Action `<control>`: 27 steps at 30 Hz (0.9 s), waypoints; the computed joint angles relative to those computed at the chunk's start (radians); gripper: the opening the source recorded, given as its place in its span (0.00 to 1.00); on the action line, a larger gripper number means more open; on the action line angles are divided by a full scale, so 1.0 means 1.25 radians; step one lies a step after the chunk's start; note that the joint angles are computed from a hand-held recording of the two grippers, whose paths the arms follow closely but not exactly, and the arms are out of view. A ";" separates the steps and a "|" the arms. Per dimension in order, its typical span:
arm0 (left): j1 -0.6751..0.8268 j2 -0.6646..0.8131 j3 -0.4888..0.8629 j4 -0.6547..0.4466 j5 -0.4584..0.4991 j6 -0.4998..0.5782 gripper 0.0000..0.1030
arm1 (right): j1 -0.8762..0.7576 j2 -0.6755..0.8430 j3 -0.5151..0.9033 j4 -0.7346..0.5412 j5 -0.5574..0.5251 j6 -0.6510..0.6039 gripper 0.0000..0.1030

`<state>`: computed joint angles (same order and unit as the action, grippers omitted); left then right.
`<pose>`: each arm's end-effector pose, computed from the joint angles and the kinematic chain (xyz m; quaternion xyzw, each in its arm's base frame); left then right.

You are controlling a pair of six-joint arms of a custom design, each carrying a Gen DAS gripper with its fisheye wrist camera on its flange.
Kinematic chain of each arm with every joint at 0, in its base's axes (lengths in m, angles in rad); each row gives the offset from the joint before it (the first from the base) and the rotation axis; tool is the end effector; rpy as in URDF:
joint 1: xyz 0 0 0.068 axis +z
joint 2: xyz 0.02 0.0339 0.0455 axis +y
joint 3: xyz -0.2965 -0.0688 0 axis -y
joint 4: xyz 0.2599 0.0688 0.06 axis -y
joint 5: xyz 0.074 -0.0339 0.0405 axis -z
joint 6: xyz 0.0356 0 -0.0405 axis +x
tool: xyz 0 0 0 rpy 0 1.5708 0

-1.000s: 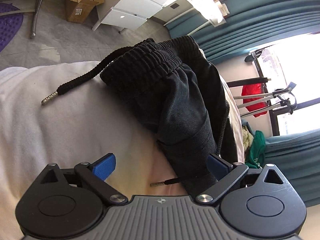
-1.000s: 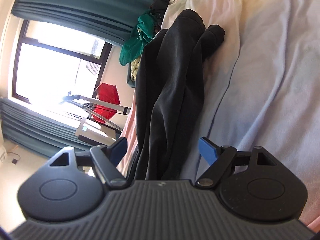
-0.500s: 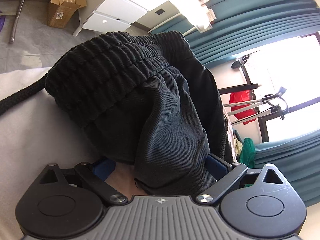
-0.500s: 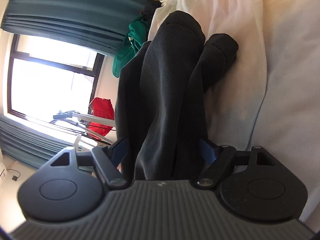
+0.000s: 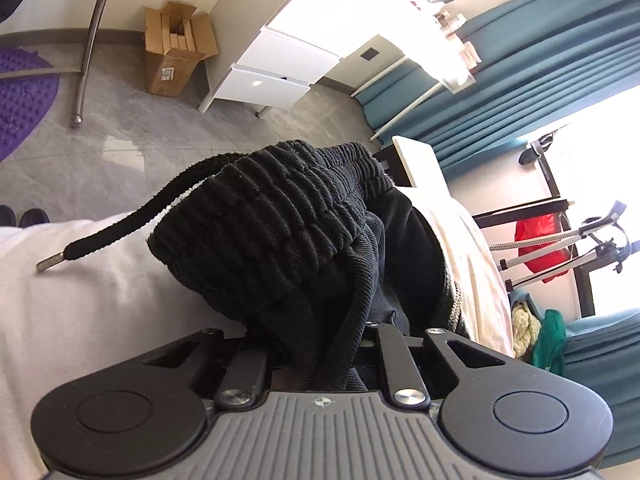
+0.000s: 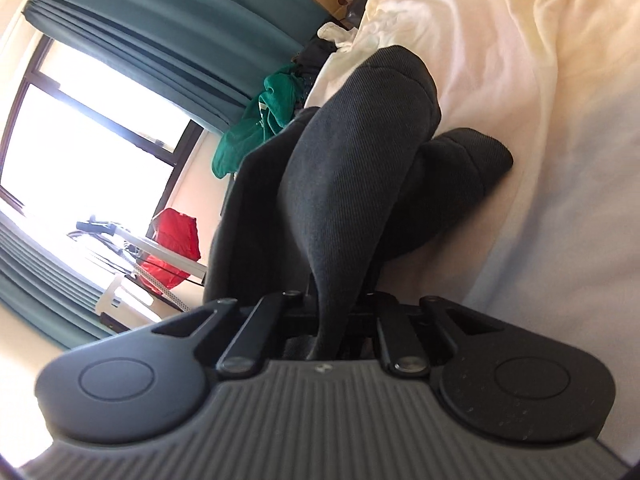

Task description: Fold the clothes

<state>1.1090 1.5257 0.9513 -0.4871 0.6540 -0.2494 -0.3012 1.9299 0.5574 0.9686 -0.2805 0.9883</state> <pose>0.1563 0.2654 0.2296 -0.5127 0.7639 -0.1832 0.3464 0.3216 -0.0896 0.1056 0.4351 0.7068 0.2936 0.4743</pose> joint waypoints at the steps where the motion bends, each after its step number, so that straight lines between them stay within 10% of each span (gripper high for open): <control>1: 0.002 -0.007 0.014 -0.018 0.004 0.007 0.12 | -0.007 -0.021 -0.019 0.003 -0.004 0.004 0.09; 9: 0.099 -0.019 0.126 -0.233 0.081 0.146 0.11 | -0.117 -0.243 -0.163 -0.127 -0.117 -0.033 0.07; 17: 0.313 0.080 0.285 -0.598 0.122 0.556 0.12 | -0.349 -0.534 -0.254 -0.476 -0.368 -0.116 0.07; 27: 0.424 0.154 0.209 -0.607 0.109 0.806 0.35 | -0.528 -0.460 -0.294 -0.539 -0.596 -0.198 0.09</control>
<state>1.6393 1.7186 1.2123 -1.2456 0.7902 0.7585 -0.9609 1.3554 0.1893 0.2954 -1.0252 0.7409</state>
